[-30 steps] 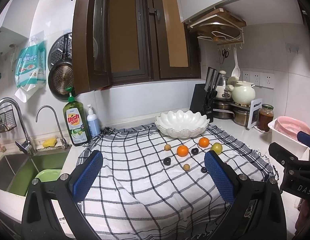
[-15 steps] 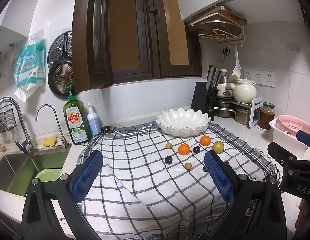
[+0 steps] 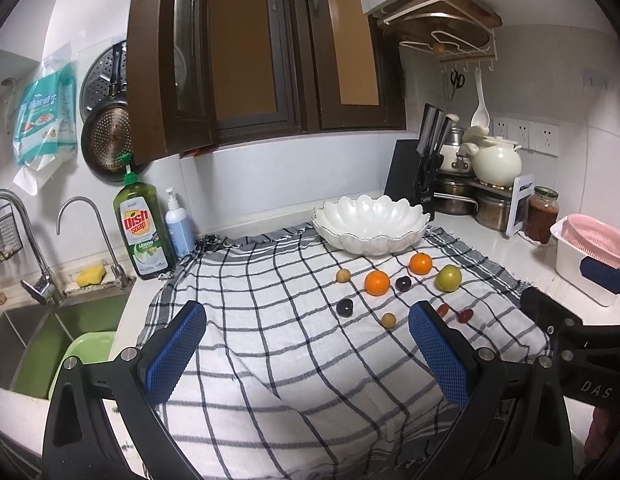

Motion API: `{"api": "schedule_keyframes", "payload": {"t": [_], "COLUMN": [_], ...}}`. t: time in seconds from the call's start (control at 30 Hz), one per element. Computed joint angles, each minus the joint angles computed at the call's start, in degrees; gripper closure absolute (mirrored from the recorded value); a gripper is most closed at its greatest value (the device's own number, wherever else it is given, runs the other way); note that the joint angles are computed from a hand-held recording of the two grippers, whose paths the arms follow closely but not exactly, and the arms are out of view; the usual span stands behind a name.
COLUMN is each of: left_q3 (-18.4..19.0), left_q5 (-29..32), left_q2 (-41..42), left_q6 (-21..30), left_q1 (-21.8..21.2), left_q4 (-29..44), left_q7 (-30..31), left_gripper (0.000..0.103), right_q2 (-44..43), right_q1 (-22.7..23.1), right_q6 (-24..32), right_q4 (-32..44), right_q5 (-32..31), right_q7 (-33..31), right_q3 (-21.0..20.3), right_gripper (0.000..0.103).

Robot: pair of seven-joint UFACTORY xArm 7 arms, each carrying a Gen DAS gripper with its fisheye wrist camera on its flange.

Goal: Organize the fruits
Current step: 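Grasp a dark plum with the left tool while the right tool grasps a small yellow fruit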

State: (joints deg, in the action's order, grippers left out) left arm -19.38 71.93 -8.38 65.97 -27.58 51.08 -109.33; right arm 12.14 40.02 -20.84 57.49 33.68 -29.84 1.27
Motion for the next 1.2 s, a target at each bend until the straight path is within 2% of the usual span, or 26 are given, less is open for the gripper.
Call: {"api": "schedule_keyframes", "payload": {"t": [0.13,0.33,0.6,0.73,0.9,1.03,1.2], "left_q3": [1.90,5.03,8.96,11.09,13.99,15.90,18.30], "left_q5": [0.67,2.41,6.08,7.89,9.83,9.54,5.83], "left_q2": [0.28,1.73,6.66,9.11,12.84,16.46,21.17], "left_q6": [-3.92,-12.21,-22.20,-27.45,-36.35,-41.68,-48.79], "left_q1": [1.62,5.16,9.28,10.96,13.51,14.71,15.81], "left_q4": [-0.28,-0.33,2.01,3.08,4.97,7.55,10.63], "left_q7": [1.75,4.81,11.56,14.37,18.18,21.84,28.55], "left_gripper": [0.006,0.011,0.018,0.023,0.028,0.034,0.042], "right_q2": [3.52,9.37,18.01,22.41,27.42,31.15,34.99], "right_q1": [2.72,7.03,7.91,8.35,7.89,6.64,5.43], "right_q6": [2.85,8.63,17.34,21.42,26.67,30.32,34.98], "right_q4": [4.39,11.46,22.24,27.69,34.39,39.68,45.58], "right_q5": [0.69,-2.32,-8.32,-11.50,-15.35,-18.23,-21.83], "right_q7": [-0.75,2.81,9.95,13.92,18.56,21.65,25.86], "right_q3": [-2.74,-8.47,-11.48,-12.64,-12.78,-11.86,-11.09], "right_gripper": [0.011,0.023,0.038,0.043,0.051,0.057,0.063]}}
